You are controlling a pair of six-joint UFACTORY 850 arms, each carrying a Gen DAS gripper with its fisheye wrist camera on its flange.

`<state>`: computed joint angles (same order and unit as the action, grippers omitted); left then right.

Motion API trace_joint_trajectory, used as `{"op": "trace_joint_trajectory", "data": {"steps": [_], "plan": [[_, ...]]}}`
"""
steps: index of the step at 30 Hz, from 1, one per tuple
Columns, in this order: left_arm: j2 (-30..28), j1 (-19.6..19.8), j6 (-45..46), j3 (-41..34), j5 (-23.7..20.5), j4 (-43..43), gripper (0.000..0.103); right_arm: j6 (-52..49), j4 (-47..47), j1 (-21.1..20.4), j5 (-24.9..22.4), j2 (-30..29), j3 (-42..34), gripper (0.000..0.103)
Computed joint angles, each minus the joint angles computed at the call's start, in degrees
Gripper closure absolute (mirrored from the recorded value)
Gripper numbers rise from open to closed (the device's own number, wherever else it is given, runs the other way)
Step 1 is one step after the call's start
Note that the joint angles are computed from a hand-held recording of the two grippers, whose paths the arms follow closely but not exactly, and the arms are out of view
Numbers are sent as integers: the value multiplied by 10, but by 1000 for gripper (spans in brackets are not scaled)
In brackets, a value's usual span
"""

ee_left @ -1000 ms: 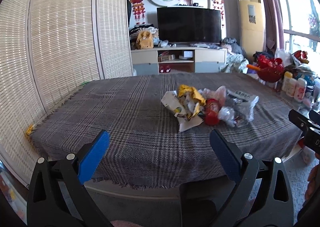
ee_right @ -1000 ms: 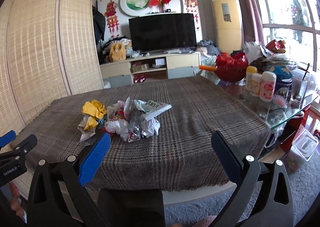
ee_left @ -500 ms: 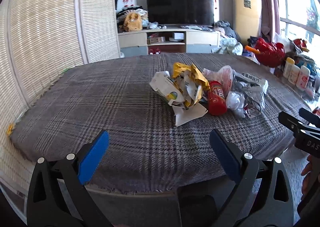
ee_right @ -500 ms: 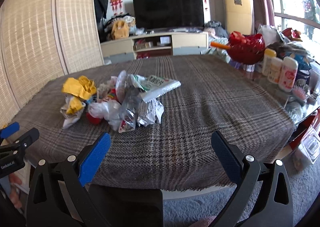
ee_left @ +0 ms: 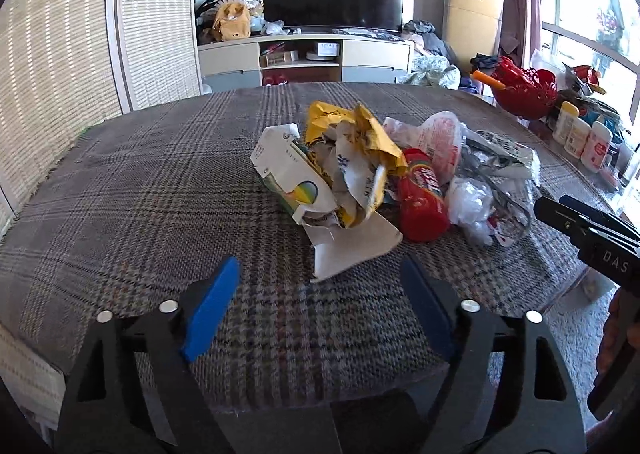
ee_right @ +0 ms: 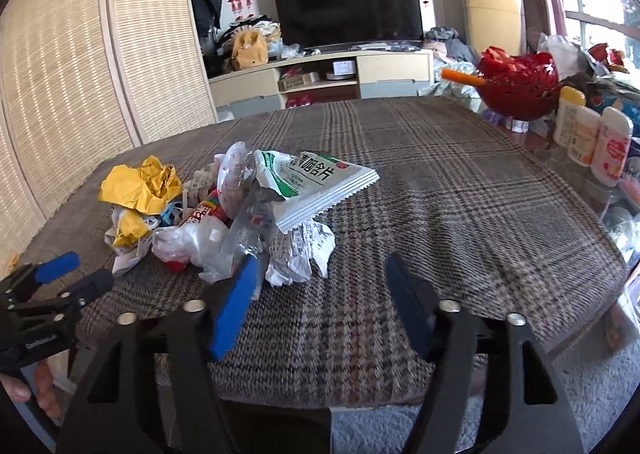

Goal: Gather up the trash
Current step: 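Move both grippers forward toward the trash pile on the table, then grasp the white rainbow carton with the left gripper while the right grasps crumpled foil paper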

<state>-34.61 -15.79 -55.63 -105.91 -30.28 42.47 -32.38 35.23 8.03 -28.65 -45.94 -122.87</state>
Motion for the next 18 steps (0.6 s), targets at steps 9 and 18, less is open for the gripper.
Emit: {"op": "trace_joint_trajectory", "data": {"steps": [9,18], "plan": [[-24,14,33,-44,0,-30,41,44,-45,8,-40,-57,-94,57],[-50,28,107,-76,-7,-108,59,47,-28,6,-75,-95,-151,56]]}}
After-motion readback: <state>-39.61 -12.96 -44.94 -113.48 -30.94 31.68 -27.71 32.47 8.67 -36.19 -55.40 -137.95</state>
